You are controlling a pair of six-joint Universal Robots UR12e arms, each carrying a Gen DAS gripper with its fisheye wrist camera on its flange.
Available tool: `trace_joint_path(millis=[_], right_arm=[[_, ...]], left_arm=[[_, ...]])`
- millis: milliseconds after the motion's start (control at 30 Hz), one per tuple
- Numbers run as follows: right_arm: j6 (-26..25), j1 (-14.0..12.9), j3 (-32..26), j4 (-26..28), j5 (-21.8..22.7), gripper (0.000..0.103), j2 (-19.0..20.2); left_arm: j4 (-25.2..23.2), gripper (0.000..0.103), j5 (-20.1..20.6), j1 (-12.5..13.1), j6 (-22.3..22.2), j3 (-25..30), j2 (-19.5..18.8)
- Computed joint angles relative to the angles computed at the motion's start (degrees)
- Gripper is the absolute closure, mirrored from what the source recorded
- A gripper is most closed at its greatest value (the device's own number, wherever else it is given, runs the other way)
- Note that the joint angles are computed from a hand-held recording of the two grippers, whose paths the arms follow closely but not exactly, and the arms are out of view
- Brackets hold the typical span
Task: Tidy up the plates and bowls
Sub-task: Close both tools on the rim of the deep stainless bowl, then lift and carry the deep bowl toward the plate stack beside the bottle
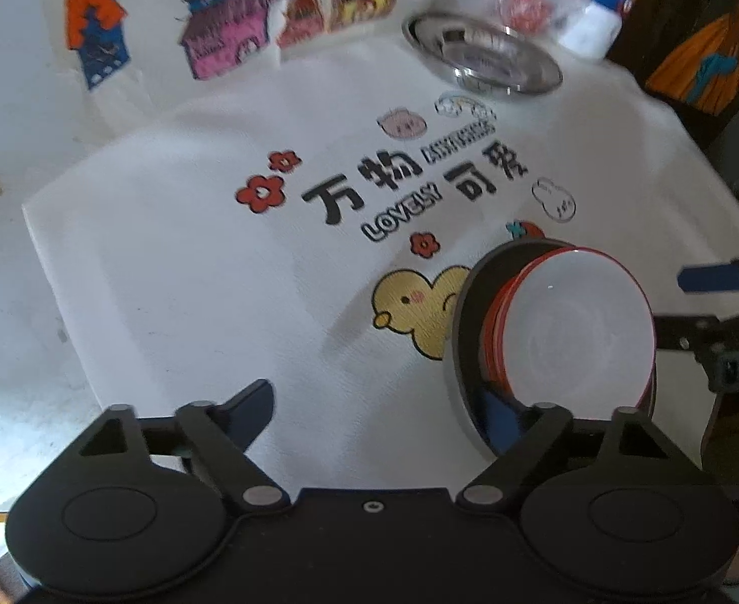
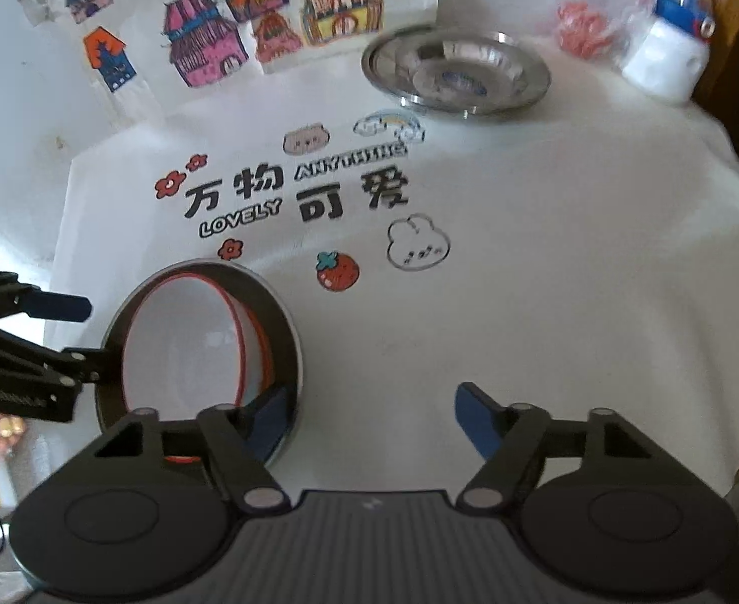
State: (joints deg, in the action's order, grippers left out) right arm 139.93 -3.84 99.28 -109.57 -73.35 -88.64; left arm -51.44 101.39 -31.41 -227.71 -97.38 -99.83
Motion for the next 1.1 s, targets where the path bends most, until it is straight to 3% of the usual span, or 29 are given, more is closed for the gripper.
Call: trace_joint_path(millis=[233,467,633,867,1100], right_arm=[[2.6,0.8,-2.7,6.9,-0.9,0.047,1.6],[4.7,0.6,-4.1,11.2,0.6,0.069,2.4],[5.8,1.3,-4.3,11.7,0.1,0.084,2.3],[11.2,1.1,-4.5,12.8,0.7,0.085,2.7],[12.1,1.0,-4.2,13.4,1.4,0.092,2.6]], left_arm=[[-4.4,0.038,-4.1,0.9,1.5,2.6,-1.0],[-3.4,0.064,-8.0,1.8,1.4,2.8,-1.1],[-2.3,0.075,-10.6,2.5,-0.1,2.5,-1.2],[-2.3,0.091,-11.2,2.5,-0.1,3.2,-1.7],[-3.0,0.092,-10.5,2.2,0.1,3.7,-1.9]])
